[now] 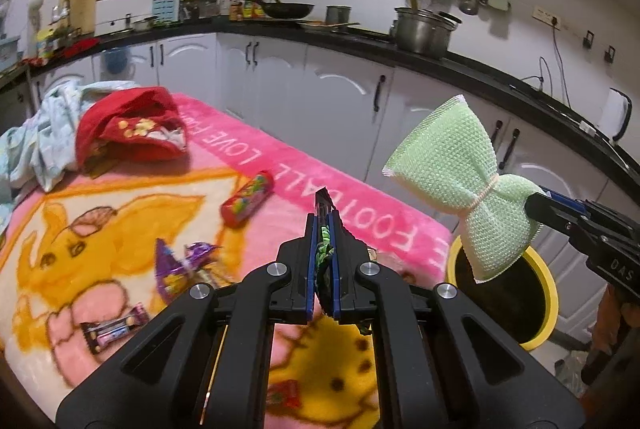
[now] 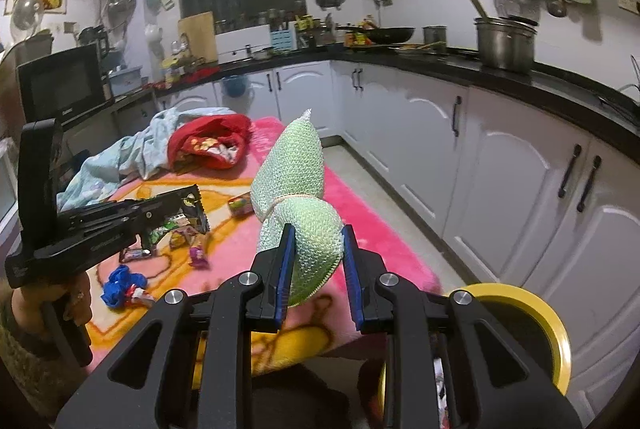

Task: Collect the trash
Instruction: 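Carry the green wrapper and green bow over the yellow bin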

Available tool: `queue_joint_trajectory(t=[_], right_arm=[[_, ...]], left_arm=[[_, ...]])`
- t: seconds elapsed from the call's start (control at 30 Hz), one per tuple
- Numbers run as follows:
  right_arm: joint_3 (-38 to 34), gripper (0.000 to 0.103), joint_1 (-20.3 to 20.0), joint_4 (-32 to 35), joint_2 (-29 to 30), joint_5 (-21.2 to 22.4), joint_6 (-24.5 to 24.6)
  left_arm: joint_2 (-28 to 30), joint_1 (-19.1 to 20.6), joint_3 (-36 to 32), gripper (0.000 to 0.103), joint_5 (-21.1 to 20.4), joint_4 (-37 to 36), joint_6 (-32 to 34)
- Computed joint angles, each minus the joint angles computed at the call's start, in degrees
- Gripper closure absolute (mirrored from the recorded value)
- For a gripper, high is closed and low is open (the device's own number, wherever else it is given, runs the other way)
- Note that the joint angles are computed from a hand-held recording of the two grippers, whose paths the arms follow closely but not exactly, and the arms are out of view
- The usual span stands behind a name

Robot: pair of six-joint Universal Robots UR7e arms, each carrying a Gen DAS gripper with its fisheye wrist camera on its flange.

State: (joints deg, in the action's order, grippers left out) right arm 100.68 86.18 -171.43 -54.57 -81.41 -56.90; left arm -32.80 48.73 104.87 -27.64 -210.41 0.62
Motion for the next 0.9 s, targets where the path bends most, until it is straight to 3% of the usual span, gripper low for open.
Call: queue_joint_trajectory(t=[0.9], right_arm=[[-0.6, 0.08, -7.6, -7.8, -2.9, -2.9, 1.4]], left_arm=[[11.0, 0.1, -17.0, 0.101, -11.0, 9.0, 4.5]])
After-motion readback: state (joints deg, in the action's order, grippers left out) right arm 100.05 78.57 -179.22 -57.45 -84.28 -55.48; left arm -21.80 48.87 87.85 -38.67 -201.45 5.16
